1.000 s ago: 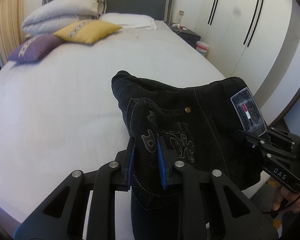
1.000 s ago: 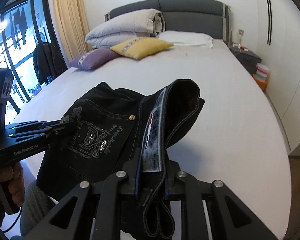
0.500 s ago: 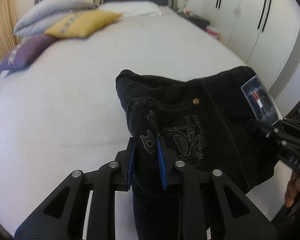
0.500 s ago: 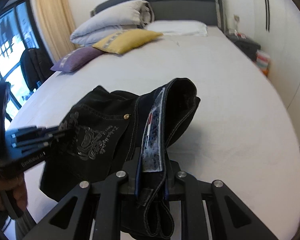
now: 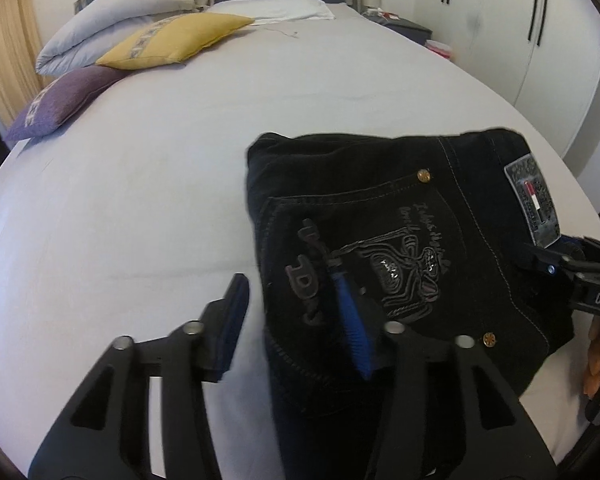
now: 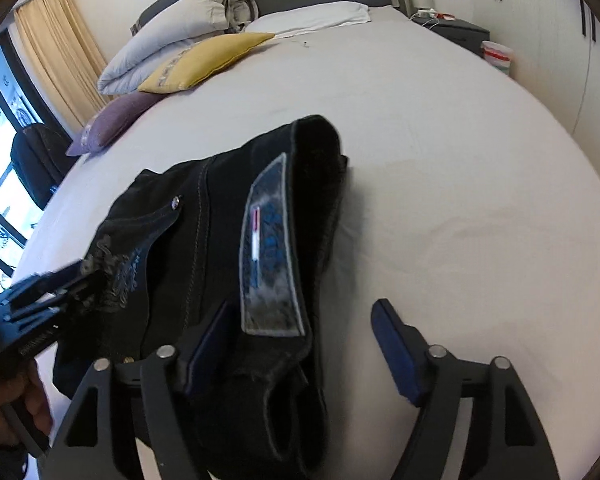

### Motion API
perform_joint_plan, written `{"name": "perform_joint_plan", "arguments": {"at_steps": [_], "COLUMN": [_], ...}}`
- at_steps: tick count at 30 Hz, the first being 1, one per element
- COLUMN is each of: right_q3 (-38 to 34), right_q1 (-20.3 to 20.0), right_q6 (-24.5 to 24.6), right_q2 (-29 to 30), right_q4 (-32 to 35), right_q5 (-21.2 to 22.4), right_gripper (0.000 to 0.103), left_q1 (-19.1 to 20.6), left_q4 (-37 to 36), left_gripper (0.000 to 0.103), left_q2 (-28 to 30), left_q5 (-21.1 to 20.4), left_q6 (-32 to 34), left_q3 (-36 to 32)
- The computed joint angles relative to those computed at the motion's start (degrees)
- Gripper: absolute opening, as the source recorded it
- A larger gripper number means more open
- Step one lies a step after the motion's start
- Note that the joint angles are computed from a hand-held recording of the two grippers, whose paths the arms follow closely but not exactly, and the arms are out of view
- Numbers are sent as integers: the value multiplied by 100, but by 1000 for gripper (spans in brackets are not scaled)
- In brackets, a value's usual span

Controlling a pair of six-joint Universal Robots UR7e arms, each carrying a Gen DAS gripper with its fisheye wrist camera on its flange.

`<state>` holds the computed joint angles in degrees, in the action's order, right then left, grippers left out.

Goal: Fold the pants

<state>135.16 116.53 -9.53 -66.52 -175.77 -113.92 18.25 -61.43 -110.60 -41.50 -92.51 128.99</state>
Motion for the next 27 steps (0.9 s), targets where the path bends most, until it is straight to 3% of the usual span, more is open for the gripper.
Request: {"name": "perform_joint_plan", "arguments": {"at_steps": [3, 6, 7, 9, 11, 13, 15, 17, 20, 22, 27], "right_q3": [135, 346, 427, 597, 763, 893, 937, 912, 758, 633, 278], "right_q1": [16, 55, 117, 283, 554, 891, 1330, 1835, 2576, 3100, 3913], "right_q6": [211, 535, 646, 821, 974, 1070, 1140, 1150, 945, 570, -177], "right_q2": [-401, -873, -1053, -1422, -1791, -2102, -2322, -2499, -2567, -2486, -2224], "right_q4": [142, 167, 177, 183, 162, 91, 29, -51, -384, -900, -1571], "right_q5": [-93, -211, -300, -442, -629, -812, -1090, -1391, -1810, -2091, -2542], "right_gripper": [78, 78, 78, 78, 81, 82, 86, 88, 102, 103, 103], "left_q1": [-376, -1032, -1375, -2116, -2734, -3448, -4153, -4612, -4927, -5004, -5157], "left_q4": [605, 1413, 1834, 2510, 3024, 3638, 4331, 4947, 5626, 5921, 6464], "left_gripper": [47, 63, 70, 74, 78, 90, 98, 103, 103, 103, 103], "left_q2": [-159, -286, -260, -217, -46, 290, 811, 1371, 2182, 2568, 3188], "left_q5": [-188, -429, -531, -775, -1027, -1350, -1633, -1832, -2035, -2115, -2112], "left_q6": [-621, -1459, -1911, -2701, -3346, -4089, -4789, -5167, -5226, -5155, -5279], "left_q3": [-114, -261, -333, -465, -632, -844, -1115, -1430, -1966, -2330, -3070]}}
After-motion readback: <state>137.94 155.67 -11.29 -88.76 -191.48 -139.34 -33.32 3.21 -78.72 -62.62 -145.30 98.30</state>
